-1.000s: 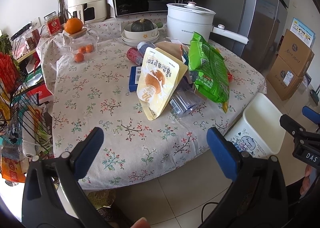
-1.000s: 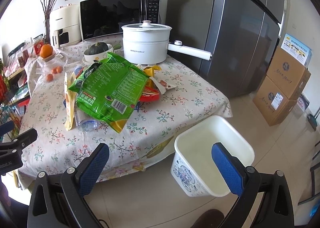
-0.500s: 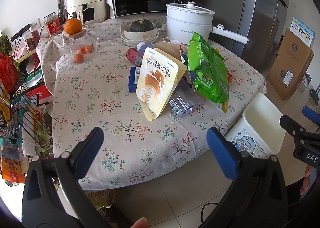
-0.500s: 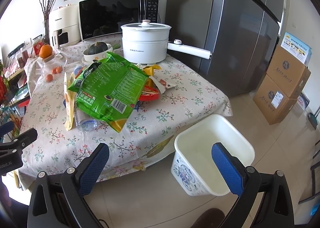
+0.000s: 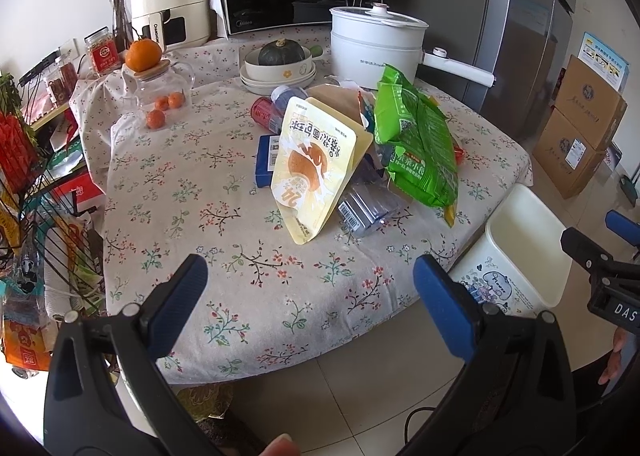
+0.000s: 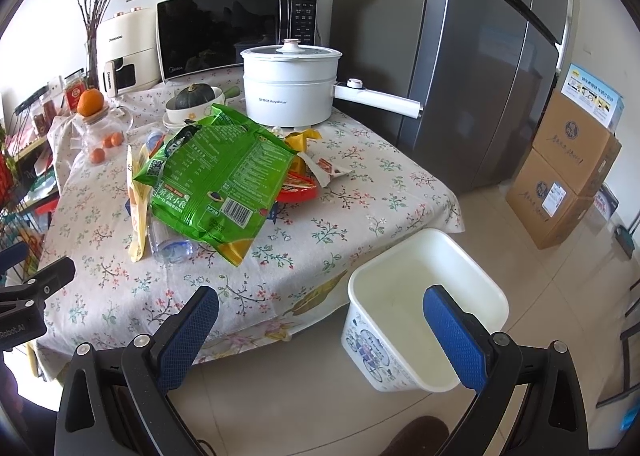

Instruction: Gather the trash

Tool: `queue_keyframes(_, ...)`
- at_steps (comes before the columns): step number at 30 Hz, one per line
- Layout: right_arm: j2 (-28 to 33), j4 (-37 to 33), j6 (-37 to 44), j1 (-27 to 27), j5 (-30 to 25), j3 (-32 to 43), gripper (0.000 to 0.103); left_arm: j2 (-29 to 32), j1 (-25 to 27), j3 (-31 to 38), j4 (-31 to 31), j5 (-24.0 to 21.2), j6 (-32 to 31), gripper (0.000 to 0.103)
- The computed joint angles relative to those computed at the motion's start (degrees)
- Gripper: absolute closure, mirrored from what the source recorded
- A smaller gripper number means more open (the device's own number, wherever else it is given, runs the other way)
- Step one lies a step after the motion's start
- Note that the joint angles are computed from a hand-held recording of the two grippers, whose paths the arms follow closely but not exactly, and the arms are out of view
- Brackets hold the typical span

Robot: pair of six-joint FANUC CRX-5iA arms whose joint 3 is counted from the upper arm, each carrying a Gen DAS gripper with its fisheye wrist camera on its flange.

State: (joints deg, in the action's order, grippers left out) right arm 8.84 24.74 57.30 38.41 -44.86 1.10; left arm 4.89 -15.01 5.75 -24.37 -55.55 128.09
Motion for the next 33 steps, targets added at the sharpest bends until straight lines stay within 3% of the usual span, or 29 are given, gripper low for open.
queue_keyframes(4,0.13,1.33,-0.73,-0.06,0.26,0.37,0.000,-1.10,2.55,-2.68,3.96,5.33,-1.22,0.001)
queue_keyframes(7,1.90,-1.49,2.93,-0.51,-2.31,4.68,0.000,-0.66,4.70,-3.48,7.48,7.60,-3.36,0.001)
queue_keyframes(10,3.89,-6.09,7.05,-1.40,-4.96,10.25,0.000,1.21,4.22,-1.38,4.29,6.52,-2.61,0.001)
queue_keyframes(14,7.86,-11.05,13.06,-2.28,-8.59,18.09,0.000,4.46,5.68,0.02,7.96,7.03,-7.77,0.001)
queue_keyframes(18,13.44,-14.14,17.12,-3.30,-13.11,25.69,0.000,7.51,6.17,1.37,8.43,8.99,-10.38,0.012)
queue_keyframes(20,14.62,-15.11,17.11,-4.01,-12.60,26.03,0.000,9.01,6.31,2.23,7.89,9.60,-11.03,0.018)
queue_keyframes(22,15.93,-15.52,16.41,-4.53,-13.51,26.39,0.000,9.95,6.91,2.58,8.56,10.96,-10.70,0.020)
queue_keyframes(25,19.35,-20.34,19.20,-5.98,-19.69,32.28,0.000,10.86,7.53,2.69,9.70,13.88,-8.38,0.020)
queue_keyframes(28,20.18,-20.60,18.59,-6.52,-19.83,33.67,0.000,11.95,6.52,3.80,6.50,14.98,-4.04,0.020)
queue_keyframes(31,20.93,-21.40,18.30,-7.02,-20.69,35.22,0.000,12.91,5.02,5.41,2.27,14.38,-1.71,0.028)
queue_keyframes(33,21.22,-21.99,18.23,-7.13,-21.36,35.92,0.000,12.95,4.20,6.41,-0.40,13.37,-0.35,0.042)
